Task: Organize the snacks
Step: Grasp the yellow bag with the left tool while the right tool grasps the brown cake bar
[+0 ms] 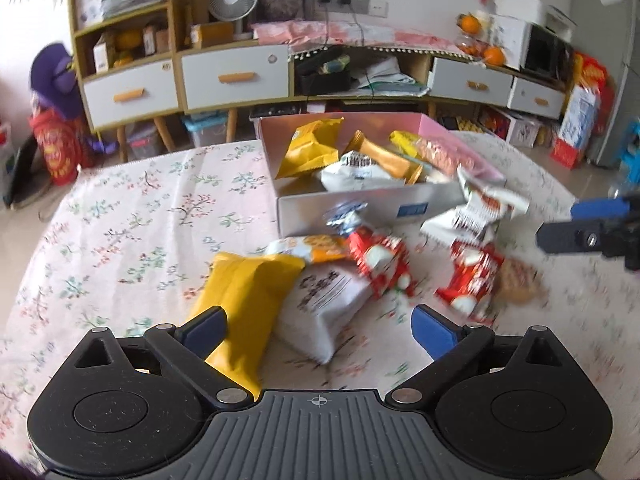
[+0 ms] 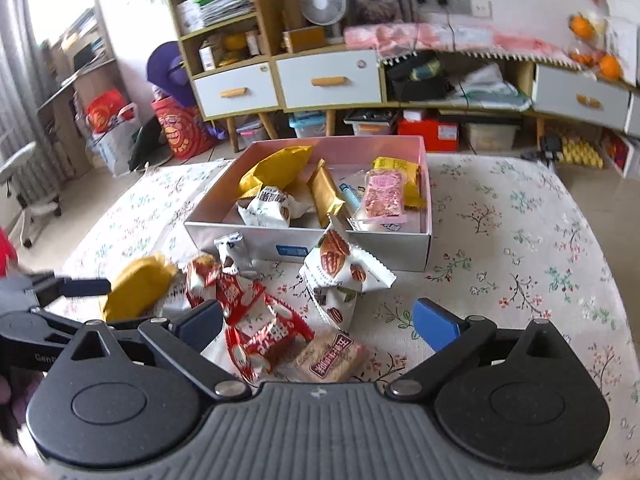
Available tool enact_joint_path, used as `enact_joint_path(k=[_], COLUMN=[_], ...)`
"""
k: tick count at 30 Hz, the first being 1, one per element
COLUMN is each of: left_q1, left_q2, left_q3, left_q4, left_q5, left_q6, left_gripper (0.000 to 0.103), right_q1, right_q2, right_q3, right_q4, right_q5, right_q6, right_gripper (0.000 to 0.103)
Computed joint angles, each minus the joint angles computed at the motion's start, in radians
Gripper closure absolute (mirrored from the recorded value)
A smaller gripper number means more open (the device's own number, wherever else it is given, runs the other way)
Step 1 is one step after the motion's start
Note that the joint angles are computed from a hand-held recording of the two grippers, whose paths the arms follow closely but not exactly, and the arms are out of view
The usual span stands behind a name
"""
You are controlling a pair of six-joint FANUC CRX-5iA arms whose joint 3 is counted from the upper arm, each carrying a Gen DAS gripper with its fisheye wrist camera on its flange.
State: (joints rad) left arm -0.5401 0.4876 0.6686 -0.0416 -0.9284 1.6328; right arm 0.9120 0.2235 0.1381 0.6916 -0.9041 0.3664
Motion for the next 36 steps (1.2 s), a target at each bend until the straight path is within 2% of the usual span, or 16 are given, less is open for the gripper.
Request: enact_joint_path(k=[9,15,18,27,31,36], left_q1=[0.046,0.087,0.102,0.122,0.113,0.111], left_q2=[-0.090,-0.116,-0.107,-0.044,-0.025,-0.027], left_q3=[-0.190,-0.268,-0.270,-0.207,-0.171,-0.175], left_q4=[0.065,0.173,0.191,0.221,0.180,0.179], left_q5=[0.148,0.222,0.221,0.155,0.122,0.133], left_q6=[-0.120,-0.197,-0.207,-0.119,-0.074,-0.052], left_gripper=[0.003,0.003,0.003,0.003,0.005,0.009], right_q1=[0.001,0.002,0.002,-0.005,-0.006,-0.013], right_q2=[-0.032,-0.056,-0.061,-0.037,-0.028,-0.031], right_q3=[-0.087,-0.142,-0.160,-0.133,-0.125,-0.128], right_q4=[0.052,0.041,0.037,-0.026,-0.049,-0.055], right_q5=[0.039,0.079,0.088,0.072,0.065,0.081], right_q6=[-0.011,0.094,0.133,0.210,0.236,0.234], right_gripper=[0.000,0.000,0.001,0.003,0.005,0.006])
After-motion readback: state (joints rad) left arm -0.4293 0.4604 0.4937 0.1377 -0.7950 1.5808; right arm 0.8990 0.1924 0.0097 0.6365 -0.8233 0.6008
